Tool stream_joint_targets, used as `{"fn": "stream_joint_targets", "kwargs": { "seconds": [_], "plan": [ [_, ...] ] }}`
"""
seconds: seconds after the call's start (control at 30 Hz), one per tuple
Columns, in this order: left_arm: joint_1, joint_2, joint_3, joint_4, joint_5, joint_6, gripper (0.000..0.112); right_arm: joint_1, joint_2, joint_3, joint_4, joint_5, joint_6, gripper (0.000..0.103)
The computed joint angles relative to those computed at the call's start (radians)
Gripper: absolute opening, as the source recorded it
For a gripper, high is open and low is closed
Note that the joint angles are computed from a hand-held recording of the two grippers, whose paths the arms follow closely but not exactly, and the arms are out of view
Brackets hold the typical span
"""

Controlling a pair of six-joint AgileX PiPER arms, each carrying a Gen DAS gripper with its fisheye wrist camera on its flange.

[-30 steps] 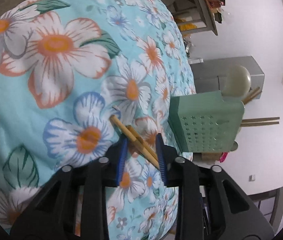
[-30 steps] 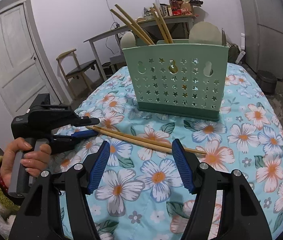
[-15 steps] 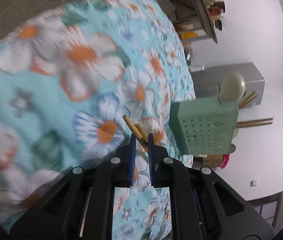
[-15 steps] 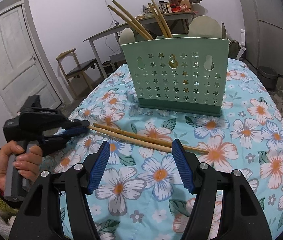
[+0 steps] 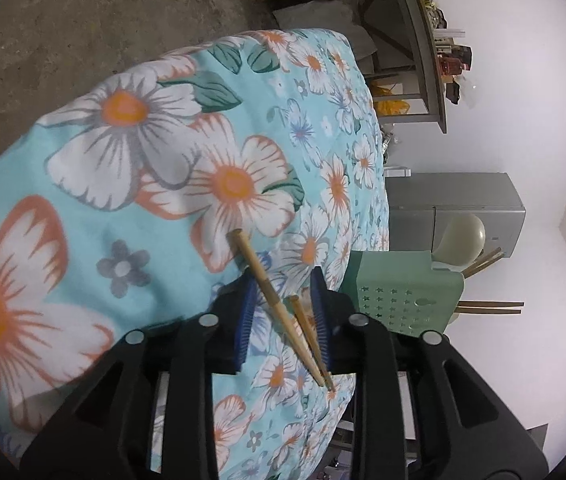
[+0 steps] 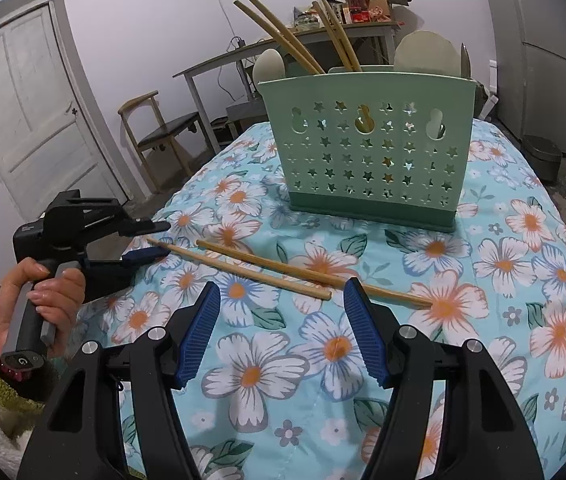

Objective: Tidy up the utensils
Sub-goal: 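Lift a wooden chopstick with the left tool toward the holder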

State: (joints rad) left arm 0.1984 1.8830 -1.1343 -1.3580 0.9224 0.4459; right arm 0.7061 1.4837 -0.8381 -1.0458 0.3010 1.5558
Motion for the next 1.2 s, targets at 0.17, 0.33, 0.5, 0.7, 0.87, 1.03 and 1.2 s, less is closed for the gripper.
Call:
{"fn": "stream_joint_targets", "kwargs": {
  "seconds": [0.17, 0.33, 0.5, 0.7, 0.87, 1.03, 1.2],
  "plan": [
    [-0.044, 0.016, -0.036, 0.031, -0.052, -0.06, 0.027, -0.011, 0.003, 0.001, 0.023, -0.014, -0.015, 0.063],
    [-0.067, 0.019, -0.057, 0.067, -0.091, -0.097, 0.022, -0.016, 0.009, -0.002, 0.049, -0.022, -0.041, 0.063],
    [-0.069, 0.02, -0.053, 0.074, -0.099, -0.093, 0.013, -0.016, 0.012, -0.01, 0.089, -0.017, -0.081, 0.063],
    [-0.055, 0.02, -0.034, 0.059, -0.089, -0.064, 0.011, -0.02, 0.012, -0.01, 0.092, -0.02, -0.083, 0.063],
    [-0.051, 0.018, -0.025, 0.051, -0.087, -0.051, 0.011, -0.014, 0.014, -0.014, 0.089, -0.013, -0.085, 0.063],
    [-0.049, 0.016, -0.019, 0.047, -0.086, -0.042, 0.011, -0.012, 0.013, -0.014, 0.088, -0.01, -0.08, 0.063],
    [-0.05, 0.005, -0.009, 0.046, -0.088, -0.033, 0.011, -0.009, 0.014, -0.015, 0.091, -0.006, -0.083, 0.063]
  ]
}}
